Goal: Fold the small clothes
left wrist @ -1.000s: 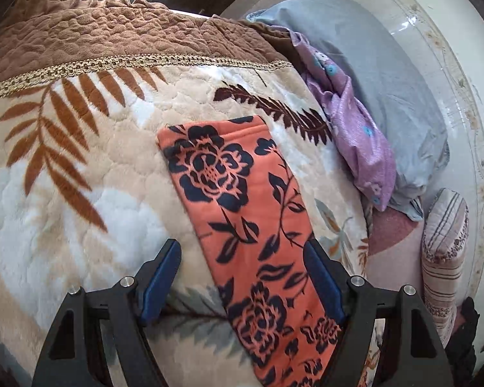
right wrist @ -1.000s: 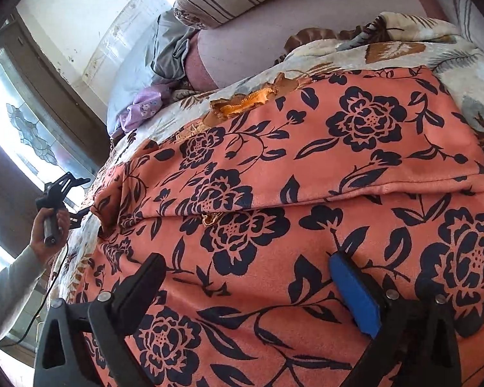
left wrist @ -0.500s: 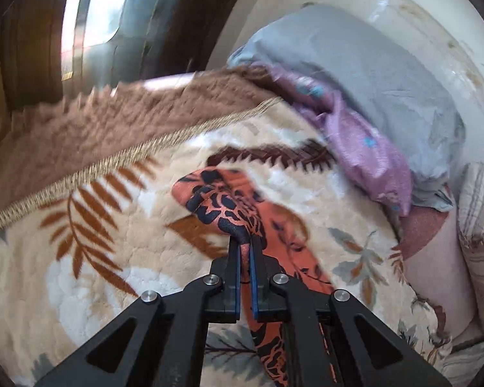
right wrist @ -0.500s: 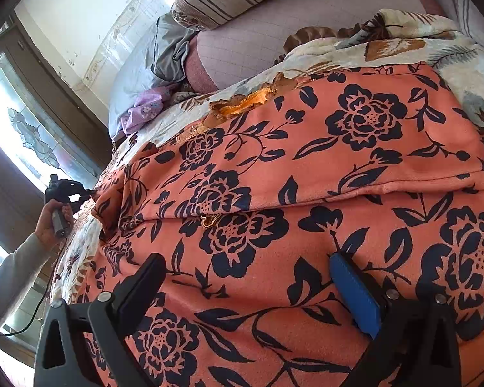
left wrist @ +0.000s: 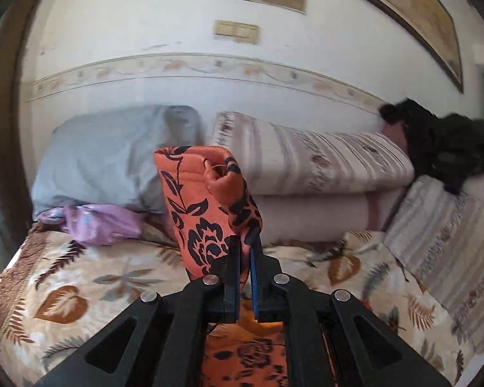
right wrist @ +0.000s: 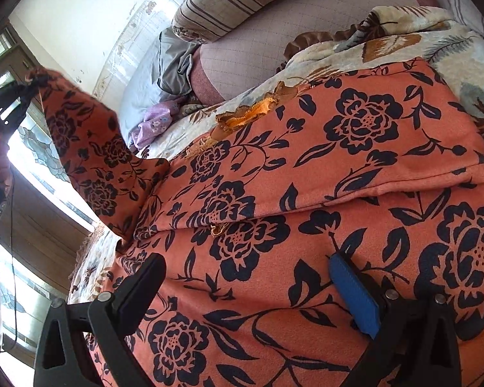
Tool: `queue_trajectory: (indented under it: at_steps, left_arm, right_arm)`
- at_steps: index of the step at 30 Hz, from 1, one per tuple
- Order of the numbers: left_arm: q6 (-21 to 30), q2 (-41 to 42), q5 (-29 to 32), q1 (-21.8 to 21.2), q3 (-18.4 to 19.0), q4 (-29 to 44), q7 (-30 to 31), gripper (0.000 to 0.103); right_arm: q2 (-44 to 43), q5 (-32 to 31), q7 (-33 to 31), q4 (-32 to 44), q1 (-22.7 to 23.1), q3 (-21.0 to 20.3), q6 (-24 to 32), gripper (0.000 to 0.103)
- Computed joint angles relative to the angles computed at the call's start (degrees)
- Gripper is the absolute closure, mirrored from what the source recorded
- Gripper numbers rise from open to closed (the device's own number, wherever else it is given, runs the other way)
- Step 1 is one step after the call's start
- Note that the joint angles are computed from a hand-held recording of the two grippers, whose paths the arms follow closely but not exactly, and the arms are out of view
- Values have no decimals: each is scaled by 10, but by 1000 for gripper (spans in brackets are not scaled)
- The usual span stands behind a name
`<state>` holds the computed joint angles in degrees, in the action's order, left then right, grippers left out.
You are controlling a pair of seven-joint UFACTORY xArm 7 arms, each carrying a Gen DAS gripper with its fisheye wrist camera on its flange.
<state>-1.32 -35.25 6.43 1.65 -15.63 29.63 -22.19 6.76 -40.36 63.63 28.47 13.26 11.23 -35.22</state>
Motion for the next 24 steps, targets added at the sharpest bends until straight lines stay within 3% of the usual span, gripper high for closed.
queue_trajectory:
  at_steps: [1,2,3,4,6,8,10,13,15,19,22,24]
  left_arm:
    - [-14,25,0,2,-38,3,-15,89]
    - [-12,62,2,-15,-54,12,-17,76]
    - [9,107,6,-51,-49,27,-4,41]
    - [28,141,12,-64,-58,36,-5,28]
    - [60,203,17,-90,-53,41,-10,28]
    - [84,214,28,-88,-45,20,-42,30]
    - [58,173,14,-104,-4,-40,-59,30]
    - [60,86,5,-84,35,-111,-72,30]
    - [72,33,11,-38,38,-148,-81,30]
    - [74,-5,6,23,80,-201,-70,30]
    - [52,3,-10,37,111,-227,-53,30]
    - [30,24,-21,37,127,-236,-39,30]
  right_arm:
    - [-8,-2,15,-9,-5,-1,-10,1]
    - [-19,-3,33,-22,-11,-5,-28,1]
    - [-31,1,46,-40,-15,-12,-52,1]
    - [-48,9,54,-59,-17,-19,-71,1]
    - [-93,12,75,-96,-22,-41,-79,1]
    - [-117,-39,123,-112,-37,-80,-95,1]
    - [-123,-102,173,-110,-57,-115,-108,1]
    - [-100,-163,235,-76,-85,-137,-121,1]
    - [-62,-182,280,-35,-100,-134,-144,0]
    - [13,-211,388,71,-119,-102,-122,1]
    - [56,-318,537,169,-129,-77,-21,4]
    - [81,-368,611,211,-130,-66,20,13]
